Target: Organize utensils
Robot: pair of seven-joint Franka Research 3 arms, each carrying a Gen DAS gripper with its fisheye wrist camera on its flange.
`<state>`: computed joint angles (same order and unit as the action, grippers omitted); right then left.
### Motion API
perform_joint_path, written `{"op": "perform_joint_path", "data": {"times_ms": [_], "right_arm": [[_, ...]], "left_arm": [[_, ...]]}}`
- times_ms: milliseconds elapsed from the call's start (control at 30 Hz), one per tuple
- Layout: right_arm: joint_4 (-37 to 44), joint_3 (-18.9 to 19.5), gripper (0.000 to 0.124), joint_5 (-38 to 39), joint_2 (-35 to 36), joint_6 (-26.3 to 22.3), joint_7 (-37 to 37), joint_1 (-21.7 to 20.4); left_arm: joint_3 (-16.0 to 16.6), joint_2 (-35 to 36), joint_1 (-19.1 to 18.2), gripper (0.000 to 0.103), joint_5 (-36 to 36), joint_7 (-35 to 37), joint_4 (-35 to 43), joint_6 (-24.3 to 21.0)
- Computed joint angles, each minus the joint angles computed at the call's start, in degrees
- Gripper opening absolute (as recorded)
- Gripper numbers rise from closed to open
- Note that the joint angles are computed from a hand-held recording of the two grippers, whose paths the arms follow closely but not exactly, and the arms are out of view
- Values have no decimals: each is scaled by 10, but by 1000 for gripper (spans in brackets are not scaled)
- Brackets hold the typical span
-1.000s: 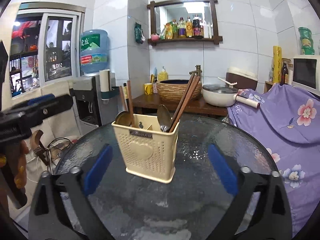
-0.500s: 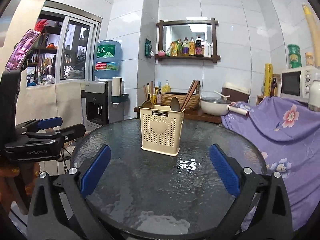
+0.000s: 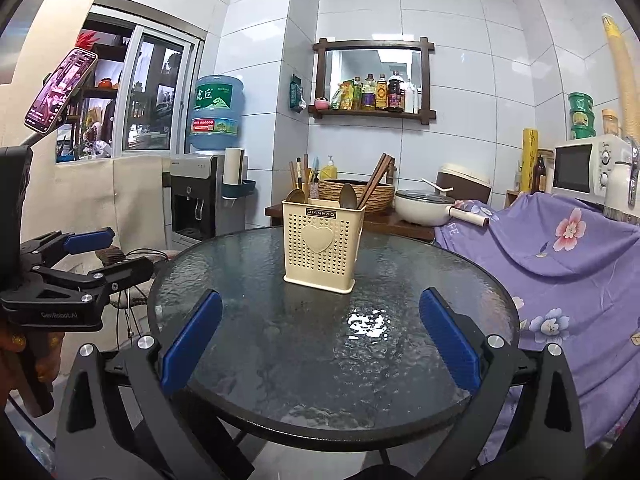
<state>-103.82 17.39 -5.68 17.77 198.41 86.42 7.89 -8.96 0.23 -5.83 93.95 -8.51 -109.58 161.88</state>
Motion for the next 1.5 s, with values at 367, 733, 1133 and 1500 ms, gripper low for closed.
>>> {"op": "perform_joint_path", "data": {"times_ms": [367,733,1133,1500], "right_arm": [[18,11,97,6,10,-13,-11,-7],[19,33,97,4,12,-19,-11,-30],[23,44,97,4,15,-26,-9,-39],[24,50,97,12,17,-31,-16,-43]], "left_arm": [[-2,-4,-1,96,17,-17,-2,-9],[-3,-1,-3,96,18,-15,2,-11],[-2,2,-5,96,13,-14,5,-9],[-1,4,-6,96,2,-8,4,-11]]}}
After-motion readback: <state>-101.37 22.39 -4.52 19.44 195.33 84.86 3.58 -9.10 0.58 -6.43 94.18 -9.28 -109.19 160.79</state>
